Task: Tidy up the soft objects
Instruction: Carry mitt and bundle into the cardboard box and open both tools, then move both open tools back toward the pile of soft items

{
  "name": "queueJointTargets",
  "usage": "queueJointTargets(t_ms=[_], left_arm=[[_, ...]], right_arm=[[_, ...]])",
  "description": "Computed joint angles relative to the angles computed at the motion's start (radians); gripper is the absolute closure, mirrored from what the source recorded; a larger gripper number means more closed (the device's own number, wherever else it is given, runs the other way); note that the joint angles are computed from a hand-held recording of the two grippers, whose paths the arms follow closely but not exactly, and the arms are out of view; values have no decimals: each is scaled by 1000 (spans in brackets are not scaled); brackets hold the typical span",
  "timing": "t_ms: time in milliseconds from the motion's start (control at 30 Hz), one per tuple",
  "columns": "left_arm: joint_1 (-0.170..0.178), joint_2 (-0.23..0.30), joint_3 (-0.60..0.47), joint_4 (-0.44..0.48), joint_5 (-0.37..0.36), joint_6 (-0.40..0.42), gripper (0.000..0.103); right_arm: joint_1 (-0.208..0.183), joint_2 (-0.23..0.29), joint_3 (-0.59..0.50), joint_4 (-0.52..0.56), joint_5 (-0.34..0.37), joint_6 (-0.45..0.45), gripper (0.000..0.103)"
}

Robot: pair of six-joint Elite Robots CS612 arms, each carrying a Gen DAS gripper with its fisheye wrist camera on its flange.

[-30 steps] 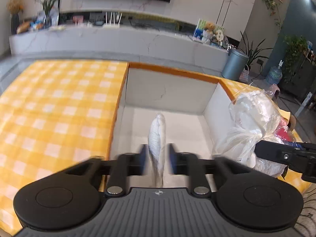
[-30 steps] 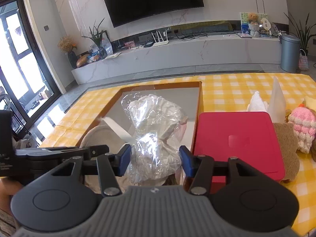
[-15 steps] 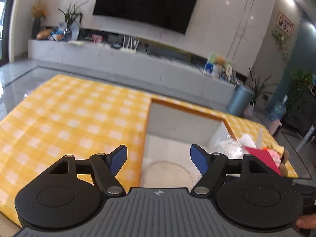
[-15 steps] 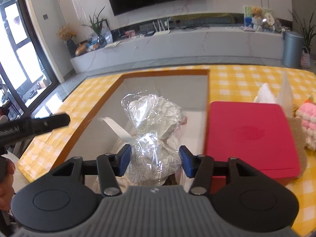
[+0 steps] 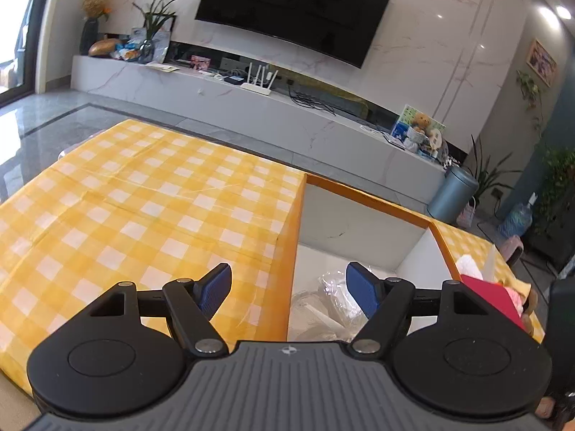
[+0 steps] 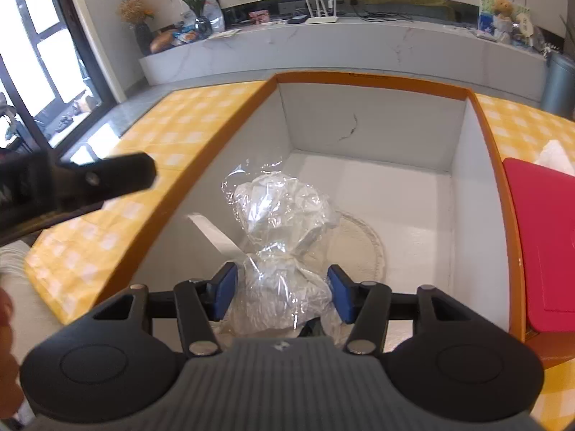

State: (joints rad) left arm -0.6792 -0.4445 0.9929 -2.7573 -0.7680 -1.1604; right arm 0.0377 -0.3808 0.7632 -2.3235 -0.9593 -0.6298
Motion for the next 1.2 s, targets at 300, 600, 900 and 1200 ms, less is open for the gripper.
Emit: queueJointTargets(t_ms=[300, 600, 900, 1200], left_arm=[[-4, -13, 11, 25, 14, -68, 19], [-18, -2, -41, 12, 23, -9, 20], [-33, 57, -204, 132, 33, 4, 20], [-54, 182, -480, 269, 65, 115, 20]], right_arm=[[-21, 2, -35, 93, 100, -21, 24], [-70, -29, -14, 65, 239, -11, 8], [-139, -45, 4, -136, 235, 126, 6], [-188, -18, -17, -323, 102, 260, 5]])
